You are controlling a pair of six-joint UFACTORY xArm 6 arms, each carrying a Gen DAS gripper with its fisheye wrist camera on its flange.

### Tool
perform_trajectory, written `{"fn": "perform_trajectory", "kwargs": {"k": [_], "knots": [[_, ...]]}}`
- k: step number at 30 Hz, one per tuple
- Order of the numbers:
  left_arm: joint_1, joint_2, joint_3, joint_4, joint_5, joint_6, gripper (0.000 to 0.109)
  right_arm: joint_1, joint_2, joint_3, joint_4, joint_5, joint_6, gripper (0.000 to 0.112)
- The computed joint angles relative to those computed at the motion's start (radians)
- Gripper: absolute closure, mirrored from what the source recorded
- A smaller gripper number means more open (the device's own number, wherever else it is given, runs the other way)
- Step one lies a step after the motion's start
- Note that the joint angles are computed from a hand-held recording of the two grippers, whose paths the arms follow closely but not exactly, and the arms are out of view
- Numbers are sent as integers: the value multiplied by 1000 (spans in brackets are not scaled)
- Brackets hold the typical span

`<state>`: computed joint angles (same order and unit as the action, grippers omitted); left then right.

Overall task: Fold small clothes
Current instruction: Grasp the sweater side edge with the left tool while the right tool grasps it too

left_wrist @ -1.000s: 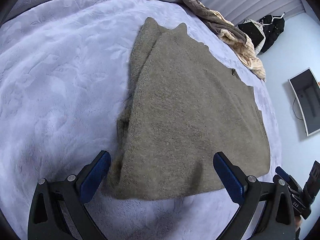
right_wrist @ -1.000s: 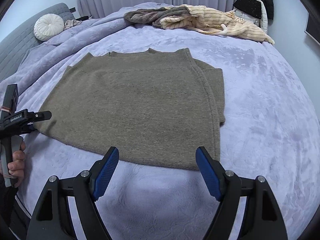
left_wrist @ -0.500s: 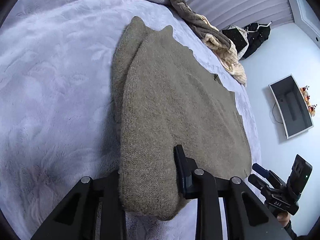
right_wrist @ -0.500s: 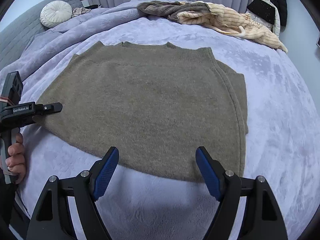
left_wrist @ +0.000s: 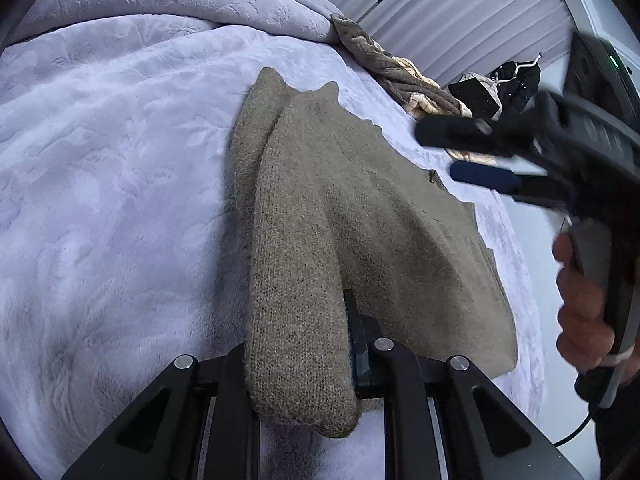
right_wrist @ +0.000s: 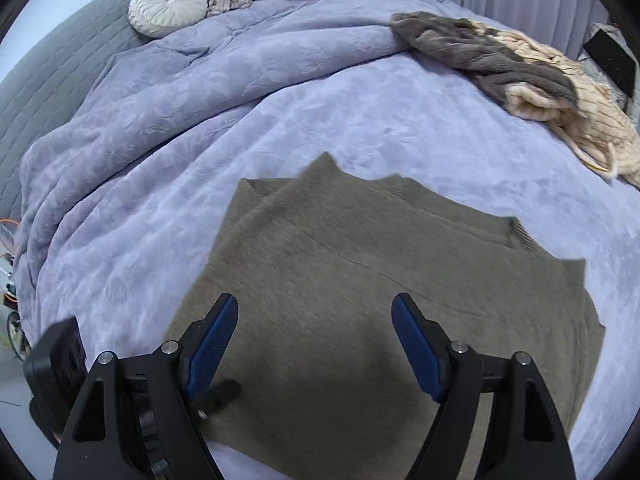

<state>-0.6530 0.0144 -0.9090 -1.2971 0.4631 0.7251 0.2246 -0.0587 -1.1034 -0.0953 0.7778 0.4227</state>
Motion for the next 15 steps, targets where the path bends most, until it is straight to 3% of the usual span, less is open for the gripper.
{"fn": "perform_trajectory", "kwargs": {"k": [8,11,12,13,14,15], "knots": [[-46,4,5,54,-94,-3,89,33,471,-508,69,268,34,30],[-41,8,3,34,-84,17,89,62,566,-613,-8,355,51,34],[-32,10,1,36,-65,11,88,79,578,-620,-72,362,57,46],[-21,3,11,38,-49,1,84,89,588,-635,-124,389,64,76],[-1,8,9,31,-11,-10,63,88,576,-613,-135,375,75,87],[21,8,9,-14,32,22,46,73,538,-557,-104,319,85,91]]}}
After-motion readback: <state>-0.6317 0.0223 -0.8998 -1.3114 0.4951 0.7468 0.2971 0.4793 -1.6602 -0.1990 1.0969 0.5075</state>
